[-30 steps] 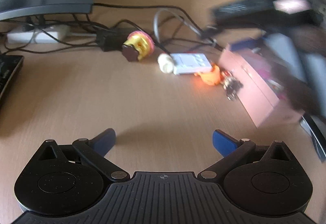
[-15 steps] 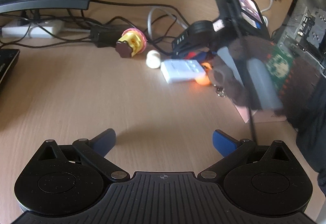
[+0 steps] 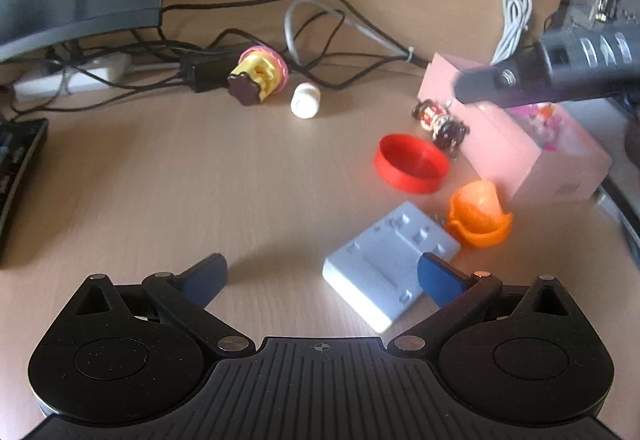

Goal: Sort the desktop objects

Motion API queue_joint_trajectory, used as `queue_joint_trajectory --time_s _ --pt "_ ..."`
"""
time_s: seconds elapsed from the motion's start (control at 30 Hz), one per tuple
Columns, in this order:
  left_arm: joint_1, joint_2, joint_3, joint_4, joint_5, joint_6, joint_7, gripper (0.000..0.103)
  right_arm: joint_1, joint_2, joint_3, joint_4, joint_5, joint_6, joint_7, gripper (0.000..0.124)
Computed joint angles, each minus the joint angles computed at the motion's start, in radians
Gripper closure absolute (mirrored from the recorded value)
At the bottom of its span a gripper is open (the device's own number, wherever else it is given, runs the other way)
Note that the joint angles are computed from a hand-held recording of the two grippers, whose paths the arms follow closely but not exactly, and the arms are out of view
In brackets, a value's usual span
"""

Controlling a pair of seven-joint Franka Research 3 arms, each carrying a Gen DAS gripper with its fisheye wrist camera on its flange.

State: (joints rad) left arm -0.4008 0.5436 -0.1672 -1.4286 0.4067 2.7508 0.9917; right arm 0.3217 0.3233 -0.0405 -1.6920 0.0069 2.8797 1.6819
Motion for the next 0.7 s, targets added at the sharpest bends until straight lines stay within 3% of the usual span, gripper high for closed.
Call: queue_joint_trajectory --time_s 0.07,0.2,0.4,0.47,0.57,0.7 --pt "-0.044 -0.031 0.051 -0.027 0.067 -0.02 -0.055 0.0 0.023 -0.036 -0.021 -0.09 -0.052 0.061 0.001 0.064" --pt "-0.119 -0.087 0.134 -0.075 0.265 -0.078 -0.22 0.0 -0.045 -0.087 0.064 -0.217 0.078 0.121 -0.117 0.064" --pt "-0.103 -0.127 0.1 -0.117 0.383 -0.131 -0.312 0.0 0.016 -0.133 -0.021 -0.326 0.006 0.201 -0.053 0.063" --pt "-0.078 -0.128 0.067 -0.121 0.357 -0.143 -0.304 0.0 0.009 -0.148 -0.019 -0.36 0.008 0.229 -0.055 0.063" --pt "-0.025 -0.116 0.001 -0.112 0.215 -0.179 -0.235 0.0 -0.041 -0.159 0.033 -0.39 0.071 0.261 -0.122 0.062" --pt "-0.041 -0.131 0.021 -0.141 0.248 -0.16 -0.267 0.0 -0.034 -0.144 0.032 -0.381 0.102 0.264 -0.145 0.061"
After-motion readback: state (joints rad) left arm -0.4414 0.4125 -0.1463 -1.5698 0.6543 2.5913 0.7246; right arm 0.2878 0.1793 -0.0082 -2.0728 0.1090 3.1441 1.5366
